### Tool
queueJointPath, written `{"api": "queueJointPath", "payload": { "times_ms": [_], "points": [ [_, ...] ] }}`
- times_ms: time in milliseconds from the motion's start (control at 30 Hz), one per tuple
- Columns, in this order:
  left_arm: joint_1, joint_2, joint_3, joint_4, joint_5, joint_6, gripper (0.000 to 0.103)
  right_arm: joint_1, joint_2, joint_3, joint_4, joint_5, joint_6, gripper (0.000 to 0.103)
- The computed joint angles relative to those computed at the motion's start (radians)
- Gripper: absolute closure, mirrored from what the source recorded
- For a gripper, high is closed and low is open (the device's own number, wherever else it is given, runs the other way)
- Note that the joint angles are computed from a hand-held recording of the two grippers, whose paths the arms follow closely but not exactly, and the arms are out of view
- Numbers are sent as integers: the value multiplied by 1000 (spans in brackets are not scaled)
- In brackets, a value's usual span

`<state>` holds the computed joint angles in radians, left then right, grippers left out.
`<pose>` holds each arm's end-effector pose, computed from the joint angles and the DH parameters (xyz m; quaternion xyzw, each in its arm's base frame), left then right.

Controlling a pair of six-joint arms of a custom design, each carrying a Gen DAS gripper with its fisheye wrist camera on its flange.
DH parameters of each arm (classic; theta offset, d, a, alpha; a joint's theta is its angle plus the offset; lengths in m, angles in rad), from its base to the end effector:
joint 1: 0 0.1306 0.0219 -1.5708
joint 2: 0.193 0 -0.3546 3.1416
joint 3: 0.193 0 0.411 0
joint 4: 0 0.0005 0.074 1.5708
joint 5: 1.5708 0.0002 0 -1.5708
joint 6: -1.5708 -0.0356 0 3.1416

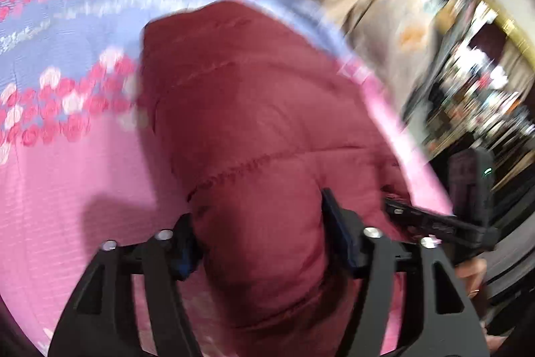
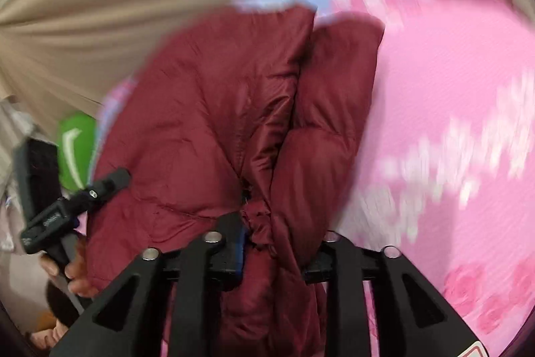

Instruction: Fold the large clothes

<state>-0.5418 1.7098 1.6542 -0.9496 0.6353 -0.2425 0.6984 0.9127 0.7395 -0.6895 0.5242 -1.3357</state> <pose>0.5052 -0.3293 0.3562 0.4292 0.8097 -0.3361 0.2174 0.2689 0.2018 0.2970 0.3691 0.8322 0.1570 0.3828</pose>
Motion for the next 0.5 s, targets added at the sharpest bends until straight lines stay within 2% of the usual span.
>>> {"api": "queueJointPath", "payload": {
  "times_ms": [33,67,100,133,167,200,300,333,367,433,500],
  "points": [
    [4,3,-5,8,5,16,31,12,-21,-39,60,12,-34,62],
    [12,8,2,-4,22,25,29,18,-38,-58,87,15,-53,61],
    [18,13,10,-15,33,29,27,25,-51,-69,102,22,-69,57],
    [24,16,18,-17,42,47,25,28,-60,-76,109,30,-80,48],
    [27,18,21,-15,42,58,20,24,-64,-81,118,26,-82,44],
    [27,22,26,-9,37,70,13,9,-64,-89,148,-1,-75,43],
    [18,43,36,-7,35,87,9,-22,-50,-107,238,-56,-58,42],
    [19,50,40,-8,41,93,9,-30,-36,-100,250,-64,-47,45],
    [21,51,40,-8,52,95,15,-34,-22,-87,245,-61,-39,47],
    [28,33,29,8,56,76,28,-29,-9,-67,234,-51,-9,68],
    [40,19,31,10,70,54,44,-4,20,-16,187,-13,13,77]
  ]
}}
